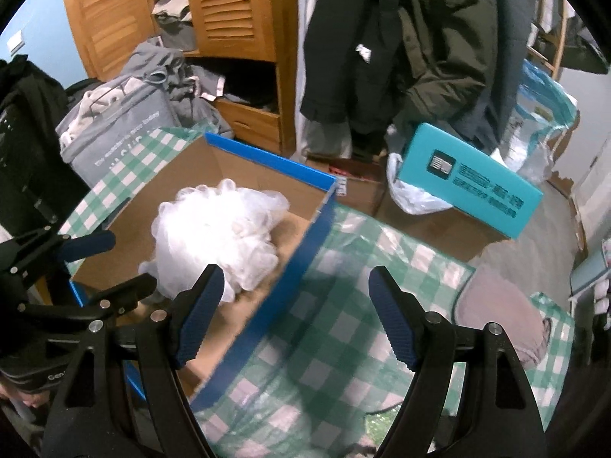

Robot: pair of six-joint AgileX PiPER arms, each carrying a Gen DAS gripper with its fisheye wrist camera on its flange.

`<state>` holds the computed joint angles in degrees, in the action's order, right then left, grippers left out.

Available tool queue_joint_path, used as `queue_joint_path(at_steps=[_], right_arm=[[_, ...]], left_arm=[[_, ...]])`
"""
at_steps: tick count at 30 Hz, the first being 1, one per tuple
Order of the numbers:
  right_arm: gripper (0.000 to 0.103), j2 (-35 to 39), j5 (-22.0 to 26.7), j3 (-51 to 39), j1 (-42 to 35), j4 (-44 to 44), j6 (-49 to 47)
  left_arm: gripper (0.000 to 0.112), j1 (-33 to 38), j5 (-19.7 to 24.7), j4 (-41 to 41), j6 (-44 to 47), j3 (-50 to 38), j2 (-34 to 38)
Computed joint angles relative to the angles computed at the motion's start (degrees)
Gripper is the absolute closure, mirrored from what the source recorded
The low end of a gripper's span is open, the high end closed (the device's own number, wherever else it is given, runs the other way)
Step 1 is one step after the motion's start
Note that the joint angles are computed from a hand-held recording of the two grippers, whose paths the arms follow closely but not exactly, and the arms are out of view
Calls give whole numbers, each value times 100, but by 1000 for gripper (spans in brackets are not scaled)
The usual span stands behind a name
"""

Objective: Organize soft objects
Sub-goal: 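Move both tools back over the remaining items on the table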

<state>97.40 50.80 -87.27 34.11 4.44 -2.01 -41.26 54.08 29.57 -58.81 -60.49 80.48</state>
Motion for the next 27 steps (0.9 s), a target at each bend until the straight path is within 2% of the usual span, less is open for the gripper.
queue_joint_path(at_steps=[16,27], right_arm=[[21,-965,-118,1170,-1163,240,-591],[21,-1334,-104,1731,-2213,611,-1233]], left_arm=[[46,-756,192,28,233,-1095,959],[46,-1064,270,-382,718,-2032,1852]])
